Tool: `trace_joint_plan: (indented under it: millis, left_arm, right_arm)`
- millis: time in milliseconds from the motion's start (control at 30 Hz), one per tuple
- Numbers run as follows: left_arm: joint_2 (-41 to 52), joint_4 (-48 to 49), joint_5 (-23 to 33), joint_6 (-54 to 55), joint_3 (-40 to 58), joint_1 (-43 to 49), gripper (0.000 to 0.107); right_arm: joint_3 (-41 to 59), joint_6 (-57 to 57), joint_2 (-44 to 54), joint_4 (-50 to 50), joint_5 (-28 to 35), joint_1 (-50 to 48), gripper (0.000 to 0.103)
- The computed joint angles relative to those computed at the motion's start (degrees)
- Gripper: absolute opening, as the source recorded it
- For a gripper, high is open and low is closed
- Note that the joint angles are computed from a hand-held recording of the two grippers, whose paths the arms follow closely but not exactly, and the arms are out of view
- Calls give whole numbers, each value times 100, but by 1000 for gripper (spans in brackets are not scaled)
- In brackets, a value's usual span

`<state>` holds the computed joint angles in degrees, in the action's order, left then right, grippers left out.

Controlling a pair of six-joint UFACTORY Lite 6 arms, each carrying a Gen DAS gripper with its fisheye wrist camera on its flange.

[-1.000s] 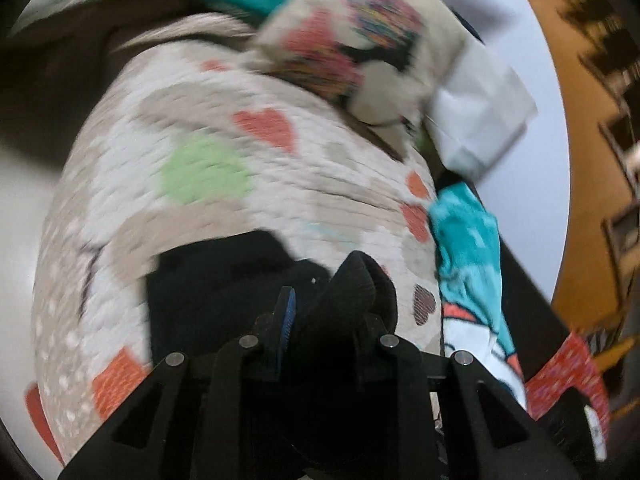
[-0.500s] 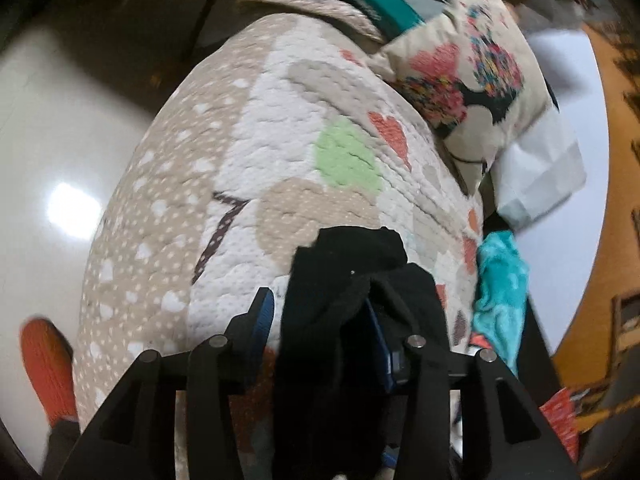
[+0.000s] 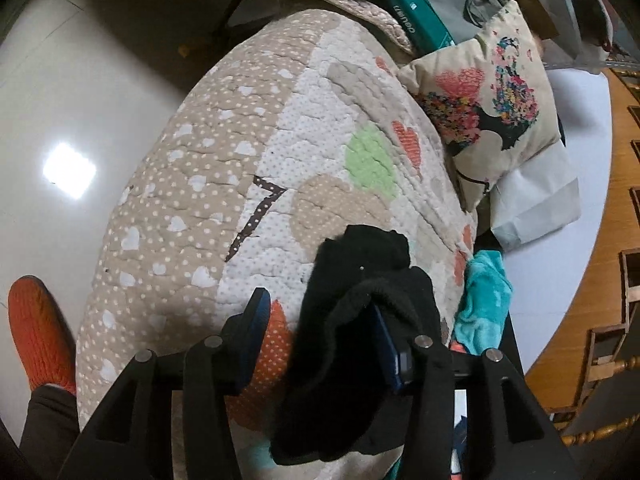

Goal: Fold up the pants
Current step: 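Open the right gripper and release the folded pants onto the quilt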

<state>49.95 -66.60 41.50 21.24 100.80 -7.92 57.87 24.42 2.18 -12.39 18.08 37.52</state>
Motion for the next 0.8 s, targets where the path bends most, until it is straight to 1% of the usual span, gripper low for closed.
trace_joint_plan:
  millis: [33, 133, 200, 300, 333, 400, 467, 500, 567, 667, 733, 800]
  left_arm:
    - [-64, 47, -22, -32, -64, 21, 49]
    - [-353, 254, -257, -75, -357, 10, 49]
    - [-538, 317, -374, 0, -565, -1, 49]
    - [-723, -436, -354, 600, -1011, 106, 49]
    - [-852, -609, -471, 718, -1226, 111, 49]
    - [-1289, -901, -919, 943, -1818, 49, 49]
    - [-1788, -1631, -1244, 1561, -2504, -9, 49]
    - [-1991, -1999, -1293, 1911, -2785, -46, 49]
    - [-2248, -2266, -1340, 2219, -3119, -191, 49]
    - [-2405, -2175, -1654, 2244, -3247, -683, 49]
    - [-2224, -1801, -1640, 2040, -3007, -946, 49]
    - [-1928, -1113, -1714, 1503, -2634, -1220, 49]
  right_arm:
    - [-28, -81, -96, 161, -8, -235, 71]
    - [47, -769, -122, 1108, -8, -1001, 71]
    - [158, -1454, -1, 1883, -25, -1402, 71]
    - [536, -2104, 435, 2581, 28, -1715, 71]
    - [707, -2343, 633, 2859, 50, -1776, 71]
    - [1040, -2545, 980, 3217, 71, -1820, 71]
    - [1276, -2803, 1216, 3637, 100, -1896, 71]
    - [1317, -2893, 1265, 3773, 102, -1921, 71]
    - [1392, -3063, 1370, 3939, 98, -1988, 71]
    - [1849, -2949, 1776, 3629, 239, -2054, 71]
    - [2324, -3008, 2185, 3636, 436, -2119, 71]
    - [2902, -3068, 2682, 3731, 688, -2164, 71]
